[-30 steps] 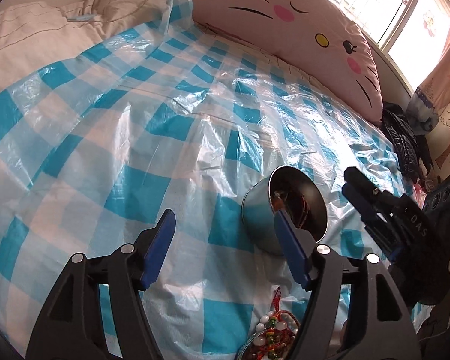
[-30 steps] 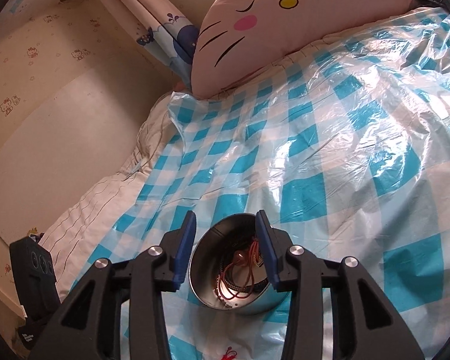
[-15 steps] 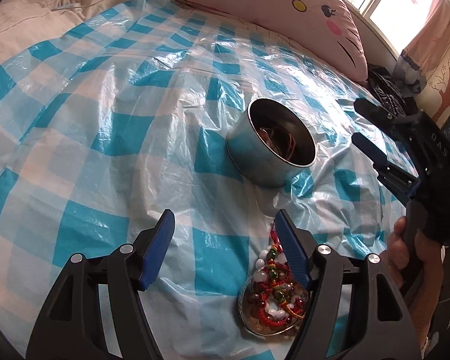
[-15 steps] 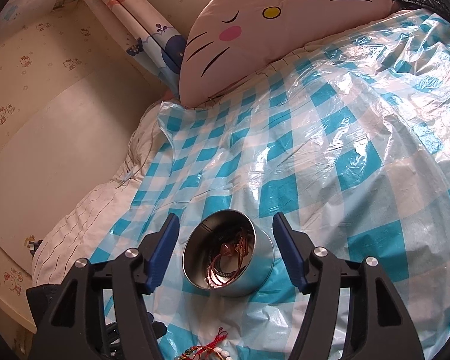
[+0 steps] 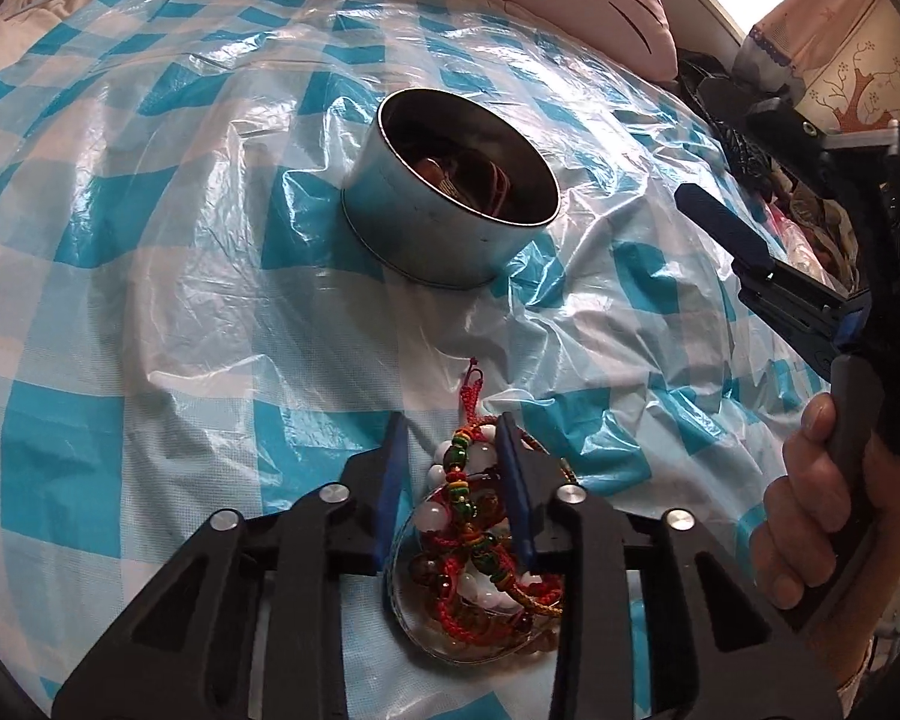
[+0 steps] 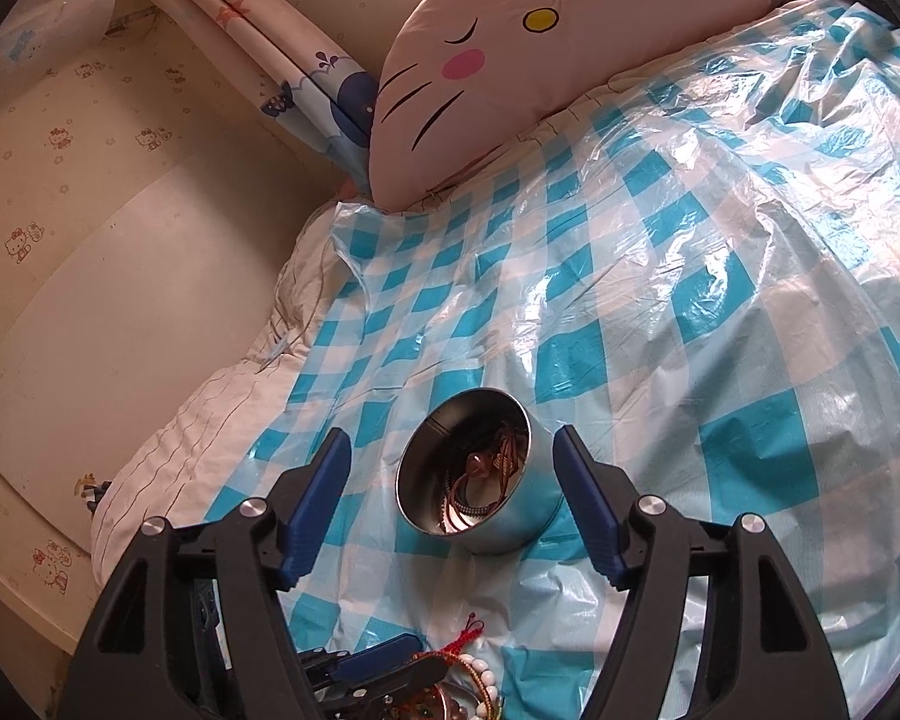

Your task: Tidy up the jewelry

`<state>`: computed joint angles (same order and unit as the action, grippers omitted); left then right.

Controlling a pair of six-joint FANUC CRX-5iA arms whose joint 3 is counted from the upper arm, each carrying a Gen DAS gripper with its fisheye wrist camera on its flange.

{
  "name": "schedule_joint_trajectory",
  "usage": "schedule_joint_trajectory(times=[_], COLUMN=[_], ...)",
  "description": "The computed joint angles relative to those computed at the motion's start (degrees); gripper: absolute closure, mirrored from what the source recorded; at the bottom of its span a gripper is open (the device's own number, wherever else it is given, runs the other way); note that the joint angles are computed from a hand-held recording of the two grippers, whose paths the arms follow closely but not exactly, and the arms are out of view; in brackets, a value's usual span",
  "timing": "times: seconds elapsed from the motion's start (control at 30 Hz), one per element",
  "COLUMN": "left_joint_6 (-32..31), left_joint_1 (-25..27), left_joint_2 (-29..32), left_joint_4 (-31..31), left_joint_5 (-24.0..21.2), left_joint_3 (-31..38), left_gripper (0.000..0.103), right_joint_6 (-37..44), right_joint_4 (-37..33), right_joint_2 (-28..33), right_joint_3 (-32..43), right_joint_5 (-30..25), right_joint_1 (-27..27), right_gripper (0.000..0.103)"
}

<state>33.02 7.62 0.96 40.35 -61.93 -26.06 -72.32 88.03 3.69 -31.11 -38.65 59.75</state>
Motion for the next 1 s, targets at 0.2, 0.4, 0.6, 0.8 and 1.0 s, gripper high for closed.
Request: schedule_joint_trajectory(times=[0.2, 0.4, 0.6, 0.8, 1.0], left_joint_6=[-1.08, 1.34, 4.38, 4.69, 1.80], left_joint_1=[2.59, 4.49, 2.96, 2.25, 2.44], left_joint_2=[1.87, 4.81, 6.06, 5.95, 6.20], left_joint_4=[6.74, 8.59, 5.84, 5.36, 7.32], left_joint_5=[-4.58, -8.16, -7.45, -6.62, -9.01], left_joint_3=[-0.16, 1.02, 2.19, 2.24, 2.08], left_gripper=[0.095, 0.097, 0.080, 0.077, 0.096], right_joint_6=[-4.13, -7.94, -10.00, -9.99, -10.14], right_joint_4=[-0.68, -3.71, -3.70, -2.15, -2.06], right_joint_2=[-1.73, -3.13, -3.49, -3.19, -3.12], right_joint_3=[-2.28, -4.70, -5.65, -5.47, -5.43], right_joint_5=[-2.89, -4.96, -4.90, -3.35, -3.19], right_joint_1=[3.74, 7.49, 7.45, 6.49, 6.35], right_gripper=[0.034, 0.034, 0.034, 0.034, 0.034])
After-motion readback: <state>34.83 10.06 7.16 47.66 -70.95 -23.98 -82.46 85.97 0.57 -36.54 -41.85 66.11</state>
